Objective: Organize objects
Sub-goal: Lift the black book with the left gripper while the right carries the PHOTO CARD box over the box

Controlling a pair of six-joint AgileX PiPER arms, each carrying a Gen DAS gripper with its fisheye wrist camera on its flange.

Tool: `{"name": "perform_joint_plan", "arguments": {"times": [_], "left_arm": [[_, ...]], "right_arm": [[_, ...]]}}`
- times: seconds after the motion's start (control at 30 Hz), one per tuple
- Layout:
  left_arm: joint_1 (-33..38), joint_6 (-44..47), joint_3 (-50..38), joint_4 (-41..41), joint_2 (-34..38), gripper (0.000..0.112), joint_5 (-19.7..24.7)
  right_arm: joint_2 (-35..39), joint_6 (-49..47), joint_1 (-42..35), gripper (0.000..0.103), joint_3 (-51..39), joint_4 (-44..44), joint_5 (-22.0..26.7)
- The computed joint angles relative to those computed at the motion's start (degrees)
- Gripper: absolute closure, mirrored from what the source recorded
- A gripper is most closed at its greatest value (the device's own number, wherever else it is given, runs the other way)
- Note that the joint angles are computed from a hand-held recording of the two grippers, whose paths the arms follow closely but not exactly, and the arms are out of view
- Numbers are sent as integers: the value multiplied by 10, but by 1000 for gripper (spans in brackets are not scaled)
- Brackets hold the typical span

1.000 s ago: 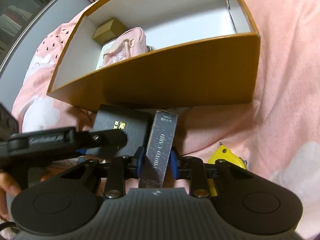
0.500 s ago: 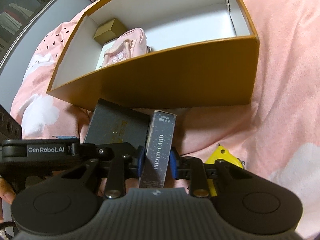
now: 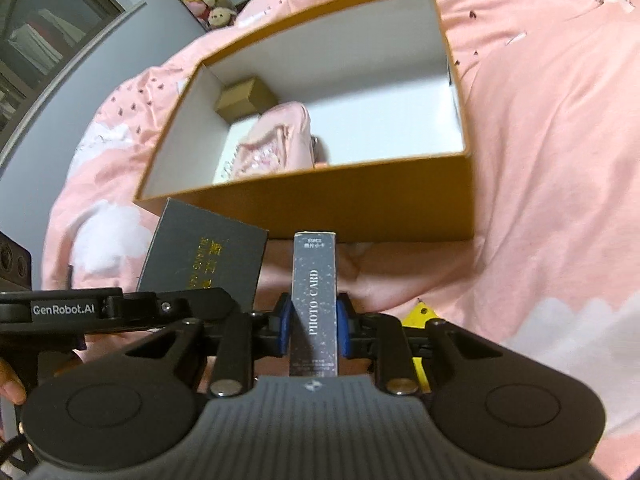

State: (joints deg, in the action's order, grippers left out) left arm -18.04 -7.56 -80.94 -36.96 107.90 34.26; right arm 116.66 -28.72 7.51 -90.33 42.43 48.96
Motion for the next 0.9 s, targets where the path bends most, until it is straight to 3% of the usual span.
{"name": "perform_joint_plan", "arguments": {"times": [0.13, 0.47, 0.67, 0.8, 0.9], "left_arm": [[-10, 7, 6, 2, -26, 75, -7], [-16, 4, -45, 27, -33, 75, -9], [5, -3, -142, 61, 6, 75, 33], [26, -20, -231, 91, 54, 75, 70], [54, -17, -312, 71, 110, 75, 111]], "right_arm": [[-30, -22, -17, 79, 14, 21, 21], [-95, -77, -42, 79, 8, 61, 17], [-47, -53, -31, 79, -93, 56, 13], [20, -1, -24, 79, -200, 35, 30], [72, 44, -12, 79, -277, 4, 38]]}}
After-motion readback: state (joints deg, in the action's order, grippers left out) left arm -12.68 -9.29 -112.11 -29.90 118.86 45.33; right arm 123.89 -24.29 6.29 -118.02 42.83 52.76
